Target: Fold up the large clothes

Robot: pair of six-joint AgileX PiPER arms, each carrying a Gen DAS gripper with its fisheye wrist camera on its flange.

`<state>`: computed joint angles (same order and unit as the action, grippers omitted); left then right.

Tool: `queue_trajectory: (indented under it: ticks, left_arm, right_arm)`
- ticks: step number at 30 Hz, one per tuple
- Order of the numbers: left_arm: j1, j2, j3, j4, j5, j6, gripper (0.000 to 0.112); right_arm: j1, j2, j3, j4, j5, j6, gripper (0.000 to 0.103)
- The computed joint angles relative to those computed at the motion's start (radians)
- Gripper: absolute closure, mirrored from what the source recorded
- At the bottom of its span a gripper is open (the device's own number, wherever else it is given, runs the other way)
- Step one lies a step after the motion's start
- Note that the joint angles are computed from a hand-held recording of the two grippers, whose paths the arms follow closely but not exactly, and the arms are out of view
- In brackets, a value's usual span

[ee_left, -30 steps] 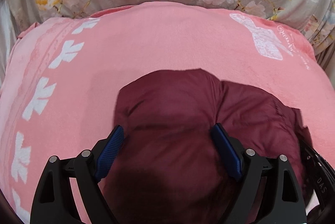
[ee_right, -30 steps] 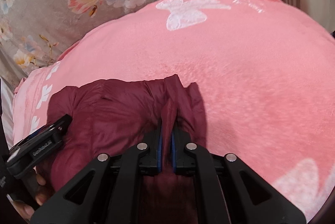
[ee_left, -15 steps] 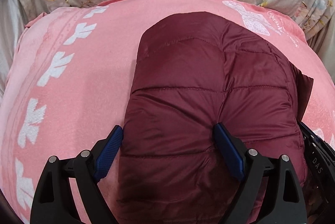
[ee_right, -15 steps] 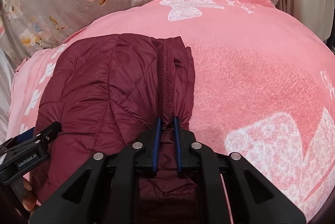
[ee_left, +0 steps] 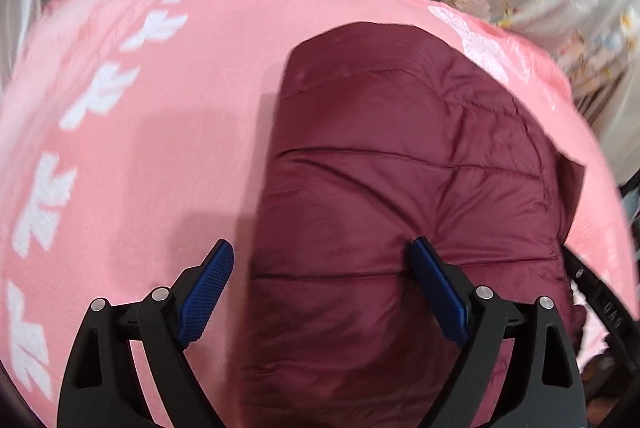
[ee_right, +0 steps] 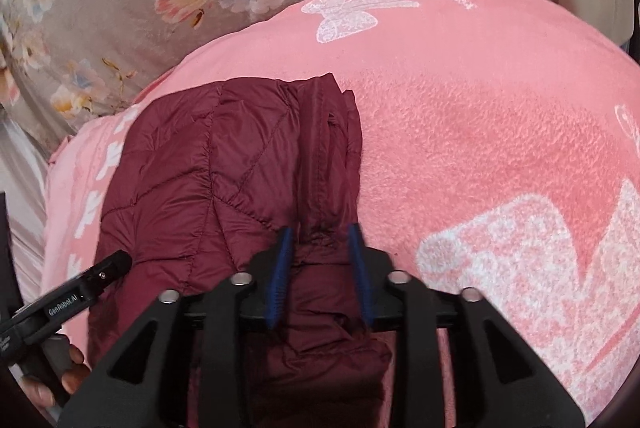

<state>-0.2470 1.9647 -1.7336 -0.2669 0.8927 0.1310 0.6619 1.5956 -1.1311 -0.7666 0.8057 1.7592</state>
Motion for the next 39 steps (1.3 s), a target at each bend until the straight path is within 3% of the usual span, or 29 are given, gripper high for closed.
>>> queue_trajectory:
  ticks: [1, 7, 16, 18, 20, 23, 27, 32, 39]
  left_arm:
    - [0.027, 0.012, -0.02, -0.045, 0.028, 0.023, 0.024]
    - [0.14, 0.13, -0.131, -0.307, 0.198, 0.144, 0.023]
    - [0.115, 0.126, -0.099, -0.39, 0.178, 0.271, 0.021]
    - [0.102, 0.123, -0.1, -0.382, 0.169, 0.276, 0.022]
    - [0.095, 0.114, -0.092, -0.374, 0.15, 0.277, 0.028]
    - [0.092, 0.102, -0.09, -0.369, 0.127, 0.29, 0.046]
    - [0.106, 0.066, -0.097, -0.391, 0.11, 0.365, 0.076]
    - [0.101, 0.055, -0.212, -0.383, 0.123, 0.417, 0.082]
    - [0.139, 0.128, -0.51, -0.382, 0.151, 0.44, 0.082]
  right_arm:
    - [-0.001, -0.007, 0.015, -0.009, -0.007, 0.017, 0.03]
    - [-0.106, -0.069, 0.178, 0.008, -0.323, 0.085, 0.029]
    - [-0.192, -0.057, 0.222, 0.001, -0.568, 0.068, 0.031]
    - [-0.193, -0.046, 0.215, -0.027, -0.582, 0.082, 0.035]
    - [-0.21, -0.035, 0.215, -0.002, -0.643, 0.042, 0.057]
    - [-0.179, -0.024, 0.173, -0.076, -0.572, 0.078, 0.078]
    - [-0.153, -0.047, 0.143, -0.211, -0.525, 0.206, 0.089]
    - [-0.111, -0.034, -0.031, -0.183, -0.388, 0.049, 0.091]
    - [-0.113, 0.091, -0.381, -0.076, -0.29, -0.248, 0.091]
